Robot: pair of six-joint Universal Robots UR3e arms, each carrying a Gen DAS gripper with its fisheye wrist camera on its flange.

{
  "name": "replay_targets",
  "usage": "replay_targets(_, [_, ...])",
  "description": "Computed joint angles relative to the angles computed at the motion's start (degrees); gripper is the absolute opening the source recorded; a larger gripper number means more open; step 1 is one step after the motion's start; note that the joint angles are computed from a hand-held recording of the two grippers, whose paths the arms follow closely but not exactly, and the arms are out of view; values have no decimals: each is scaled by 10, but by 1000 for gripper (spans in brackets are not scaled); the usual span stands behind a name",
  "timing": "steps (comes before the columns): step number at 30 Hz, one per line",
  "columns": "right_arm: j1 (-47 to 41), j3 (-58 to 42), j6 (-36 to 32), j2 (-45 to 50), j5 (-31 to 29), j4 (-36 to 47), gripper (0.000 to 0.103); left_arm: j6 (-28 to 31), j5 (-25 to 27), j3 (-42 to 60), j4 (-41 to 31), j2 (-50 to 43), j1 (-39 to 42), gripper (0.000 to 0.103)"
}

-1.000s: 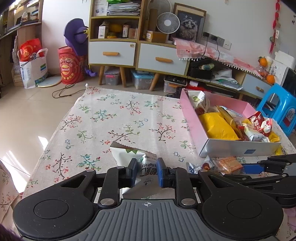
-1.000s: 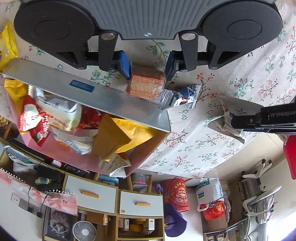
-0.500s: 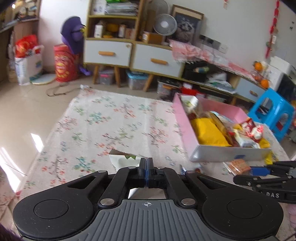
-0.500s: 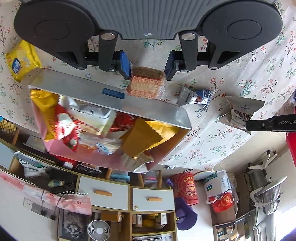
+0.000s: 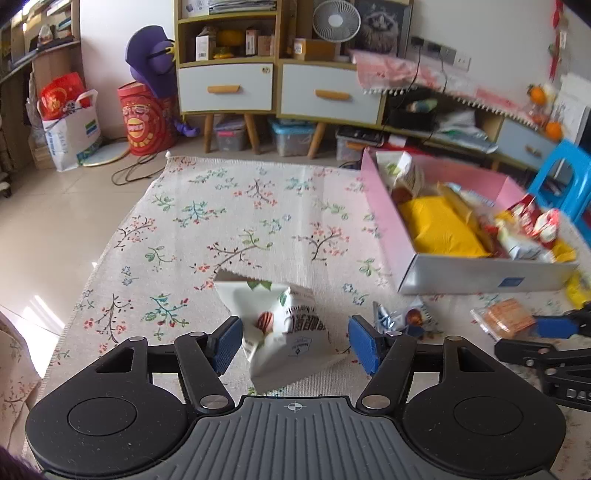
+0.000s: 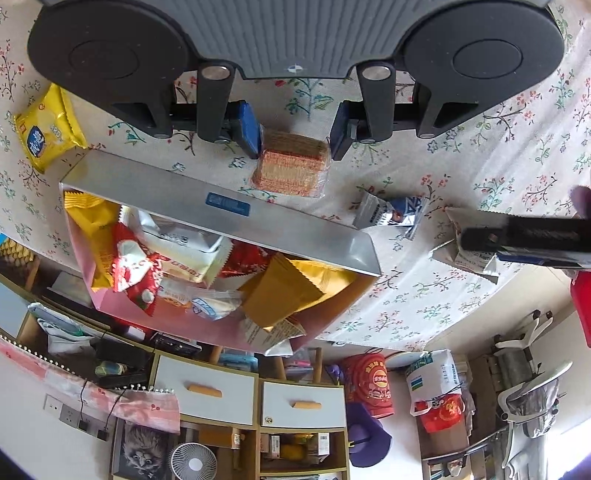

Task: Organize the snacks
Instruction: 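Grasp the white chip bag with left tool while right tool grasps the wafer cake, then carry chip bag and wafer cake over the box and open both tools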

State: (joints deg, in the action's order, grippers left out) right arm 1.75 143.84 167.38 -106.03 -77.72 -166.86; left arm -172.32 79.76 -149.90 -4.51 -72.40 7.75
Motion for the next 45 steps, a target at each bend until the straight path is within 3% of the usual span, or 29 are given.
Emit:
replay_targets(2, [6,-2,4,3,-1,-1,29,-19,46,14,32,-45,-37,60])
replay_targets(3, [8,-4,5,3,0,-1,29,-30,65,19,44,-61,-50,53])
replay_targets(5, [10,-5,4,0,3,1,29,-41,71,17,59,-67,-55,49])
replay_targets(9, [2,-1,-3,-12,12,10,29,-35,52,13,50,-52,-50,37])
replay_targets(14, [-14,-1,-1,-37,30,35,29,-15,12,12,1,-3,-33,29])
replay_targets(16, [-15,-2,1,-43,33,37,29,-11,-4,13,-17,15,-25,13])
replay_targets(19, [-20,-4,5,-56,41,41,29,-4,-29,16,-48,41,-11,11])
replay_targets(23, [-26,-8,13,-64,46,43,29,11,-55,25,-88,57,2,11])
replay_targets(26, [-25,-7,17,-64,42,39,29,12,-82,30,-113,57,16,17])
replay_targets(27, [-23,-7,18,-60,39,36,29,2,-75,33,-108,50,11,27])
replay_targets(28, [-17,-10,21,-54,34,35,29,-8,-68,36,-98,37,2,45])
replay_targets(30, [-9,-13,24,-39,27,27,29,-29,-45,45,-70,6,-20,67])
replay_targets(34, [12,-28,35,-7,16,15,29,-77,36,85,-20,-79,-86,67])
replay_targets(39, [49,-62,49,36,-8,16,29,-147,97,123,-11,-141,-121,64])
replay_targets(44, [68,-73,49,56,-13,8,29,-201,113,111,20,-157,-119,52])
replay_targets(45, [69,-74,47,56,-12,9,29,-201,117,109,24,-156,-121,44])
